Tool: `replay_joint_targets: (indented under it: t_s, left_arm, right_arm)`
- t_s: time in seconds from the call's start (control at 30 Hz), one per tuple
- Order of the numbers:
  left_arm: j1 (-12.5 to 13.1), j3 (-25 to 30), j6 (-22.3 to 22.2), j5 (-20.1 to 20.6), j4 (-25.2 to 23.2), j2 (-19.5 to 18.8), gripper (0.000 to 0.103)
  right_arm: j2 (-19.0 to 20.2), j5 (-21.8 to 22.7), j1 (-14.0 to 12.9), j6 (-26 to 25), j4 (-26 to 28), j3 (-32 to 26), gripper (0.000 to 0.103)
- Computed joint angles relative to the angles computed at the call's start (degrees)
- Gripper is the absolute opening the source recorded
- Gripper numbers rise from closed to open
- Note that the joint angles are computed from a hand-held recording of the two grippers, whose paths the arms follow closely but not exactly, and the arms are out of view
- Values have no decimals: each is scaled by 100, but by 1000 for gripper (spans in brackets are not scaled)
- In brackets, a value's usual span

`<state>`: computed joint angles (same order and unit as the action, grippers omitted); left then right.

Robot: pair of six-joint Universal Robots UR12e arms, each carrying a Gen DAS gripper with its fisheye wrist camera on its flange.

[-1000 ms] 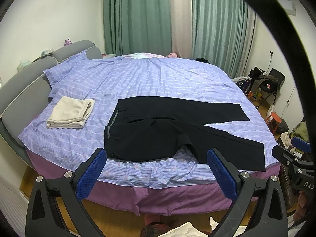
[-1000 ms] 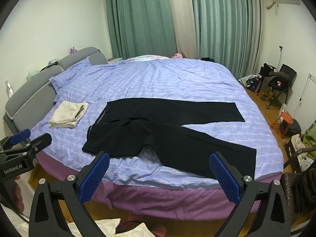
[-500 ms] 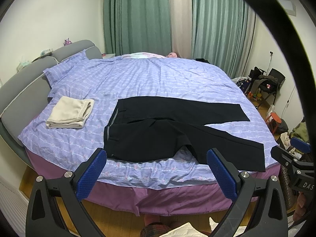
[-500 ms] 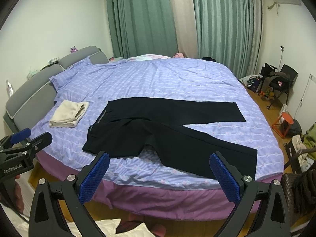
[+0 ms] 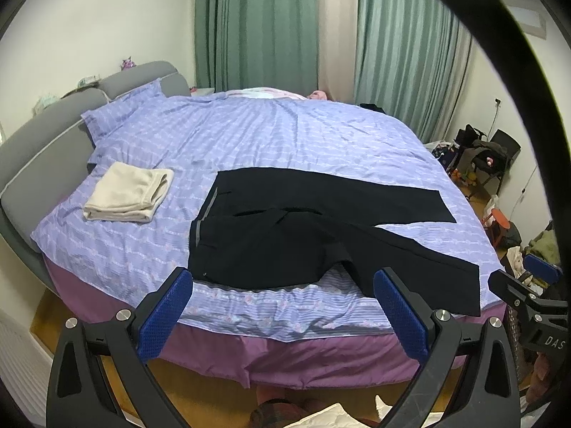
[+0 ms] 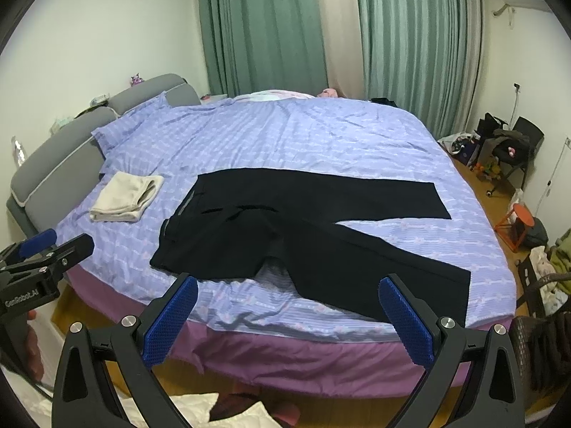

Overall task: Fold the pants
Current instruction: 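Lower both grippers onto the trousers' waistband and close them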

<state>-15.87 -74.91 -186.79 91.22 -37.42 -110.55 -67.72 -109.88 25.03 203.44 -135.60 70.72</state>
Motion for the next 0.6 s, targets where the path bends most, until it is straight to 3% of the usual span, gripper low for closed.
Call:
replay_joint_targets:
  t_s: [0.27, 0.43, 0.6]
  left_arm:
    - [170, 105, -123, 31, -200, -193, 103]
    - [280, 240, 29, 165, -325, -437, 103]
    - [441, 484, -96, -96, -684, -747, 103]
  right_arm:
    - [301, 244, -59, 53, 100, -286, 102]
    - [640, 690, -157, 254, 324, -583, 102]
    - [1089, 1015, -202, 299, 609, -1067, 102]
